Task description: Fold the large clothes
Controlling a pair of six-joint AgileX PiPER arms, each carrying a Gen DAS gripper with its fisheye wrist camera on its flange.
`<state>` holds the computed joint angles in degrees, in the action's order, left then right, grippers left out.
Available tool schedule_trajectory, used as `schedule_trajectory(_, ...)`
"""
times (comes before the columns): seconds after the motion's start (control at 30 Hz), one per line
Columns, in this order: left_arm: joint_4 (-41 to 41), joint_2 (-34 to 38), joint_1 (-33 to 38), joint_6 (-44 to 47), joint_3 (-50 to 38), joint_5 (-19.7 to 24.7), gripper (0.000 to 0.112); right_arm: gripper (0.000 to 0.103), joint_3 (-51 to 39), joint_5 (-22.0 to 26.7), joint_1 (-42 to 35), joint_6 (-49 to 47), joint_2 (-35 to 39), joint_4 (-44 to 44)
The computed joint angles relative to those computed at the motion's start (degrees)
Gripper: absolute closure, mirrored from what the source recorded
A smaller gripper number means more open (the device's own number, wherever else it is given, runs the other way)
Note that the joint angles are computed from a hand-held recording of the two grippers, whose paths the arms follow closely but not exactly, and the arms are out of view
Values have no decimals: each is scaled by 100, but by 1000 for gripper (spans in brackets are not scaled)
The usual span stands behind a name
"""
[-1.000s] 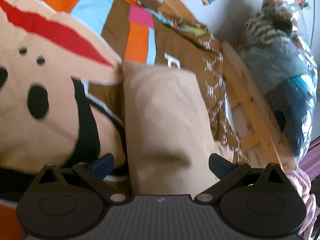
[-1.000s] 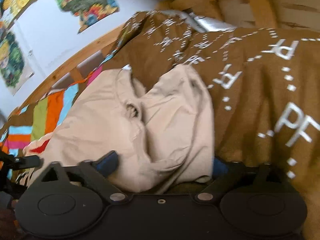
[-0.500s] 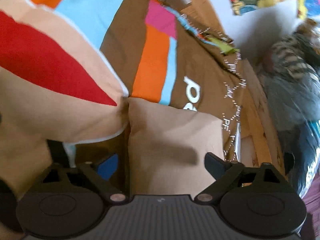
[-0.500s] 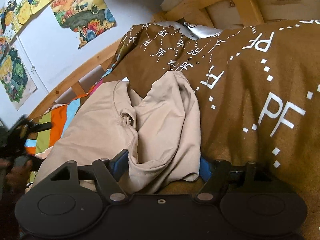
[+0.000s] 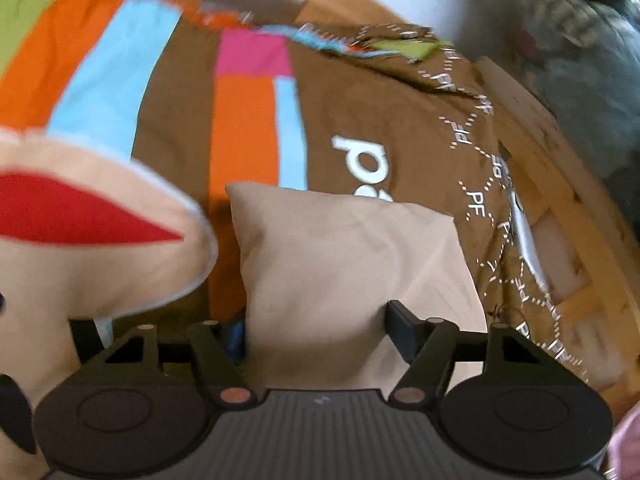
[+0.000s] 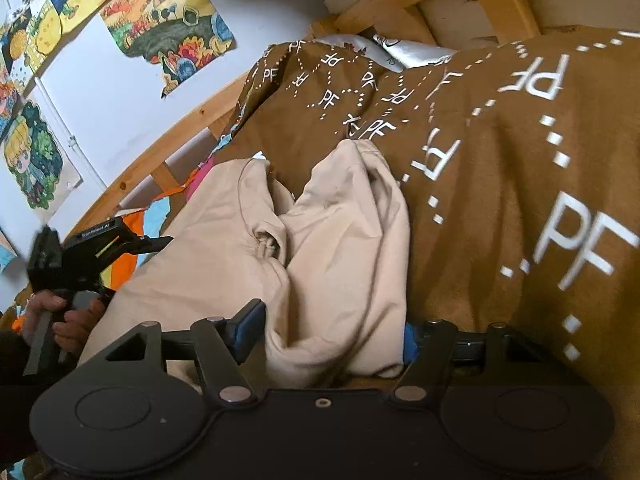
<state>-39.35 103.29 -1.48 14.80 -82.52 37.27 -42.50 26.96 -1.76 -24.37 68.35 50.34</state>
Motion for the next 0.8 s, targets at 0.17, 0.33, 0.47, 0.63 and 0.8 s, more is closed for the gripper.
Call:
schedule_trajectory(0.17,159,-580,-129,150,357,-331,51,81,-70,-192,321,581,-40,-617)
schedule_trajectory(0.33,191,-1063,321,361,483,-84,53,91,-254,-582,1020,1464,-294,-2112)
schedule_trajectory(0.47,462,-1243,833,462,196,52,53,94,-576,-791,1450,1261,-97,-1967)
schedule_trajectory(0.63,740,-998,1580,471,-533,274,53,94,-1486,-1085,2087,-718,852,-435)
schedule_trajectory(0.8,755,-263,1997,730,-1107,186,51,94,-2916,-1189,2693,-1623,2251,336)
